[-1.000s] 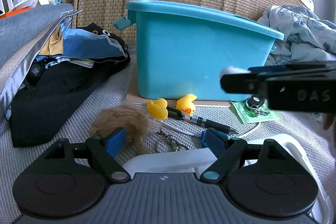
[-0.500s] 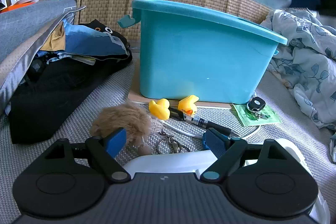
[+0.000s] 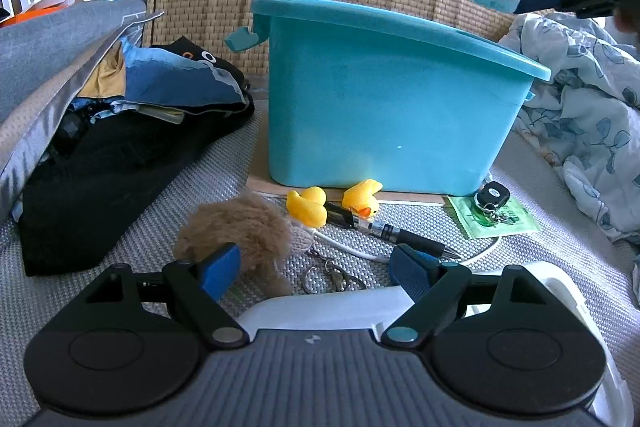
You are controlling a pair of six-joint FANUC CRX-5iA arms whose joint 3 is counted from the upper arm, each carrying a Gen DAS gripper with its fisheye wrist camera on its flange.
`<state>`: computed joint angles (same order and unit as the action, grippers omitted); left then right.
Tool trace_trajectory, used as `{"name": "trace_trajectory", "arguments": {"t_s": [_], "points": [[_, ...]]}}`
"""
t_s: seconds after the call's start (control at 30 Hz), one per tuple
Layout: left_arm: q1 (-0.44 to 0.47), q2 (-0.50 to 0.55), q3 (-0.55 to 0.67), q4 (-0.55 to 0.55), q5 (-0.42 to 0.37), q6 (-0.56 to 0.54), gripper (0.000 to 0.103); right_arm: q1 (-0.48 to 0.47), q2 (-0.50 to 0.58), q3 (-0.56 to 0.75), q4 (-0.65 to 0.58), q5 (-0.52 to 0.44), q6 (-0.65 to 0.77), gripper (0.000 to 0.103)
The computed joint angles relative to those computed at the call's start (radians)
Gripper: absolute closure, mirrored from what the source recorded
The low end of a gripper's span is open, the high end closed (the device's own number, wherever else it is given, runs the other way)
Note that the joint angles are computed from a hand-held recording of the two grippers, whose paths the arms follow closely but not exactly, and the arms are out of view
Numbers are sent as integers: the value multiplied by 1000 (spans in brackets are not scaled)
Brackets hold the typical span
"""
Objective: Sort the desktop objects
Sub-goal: 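Lift the earbud case with the right gripper and carry it over the teal bin, then lower the earbud case into the teal bin with the right gripper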
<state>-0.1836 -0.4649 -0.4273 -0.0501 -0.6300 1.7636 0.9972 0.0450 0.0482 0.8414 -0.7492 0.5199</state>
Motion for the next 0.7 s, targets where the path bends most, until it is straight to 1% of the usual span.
{"name": "trace_trajectory", "arguments": {"t_s": [0.1,0.17,0.27,0.33,0.4,0.47,0.53,0.7], "points": [[2,3,1,4,-3,-2,17,-16,44,82,-82,-45,53,49],[1,5,3,2,-5,-2,17,-25,88,167,-163,-100,120,49],[-2,7,8,-7,-8,3,17,-42,145,275,-264,-142,235,49],[2,9,7,2,-12,-3,17,-47,209,385,-311,-231,314,49],[4,11,8,6,-15,-3,17,-57,262,480,-355,-298,370,49],[4,14,10,8,-18,-3,17,-65,311,573,-393,-371,398,49],[5,16,12,9,-21,-2,17,-79,373,699,-453,-465,455,49],[11,19,12,24,-30,-10,17,-103,533,992,-528,-685,534,49]]}}
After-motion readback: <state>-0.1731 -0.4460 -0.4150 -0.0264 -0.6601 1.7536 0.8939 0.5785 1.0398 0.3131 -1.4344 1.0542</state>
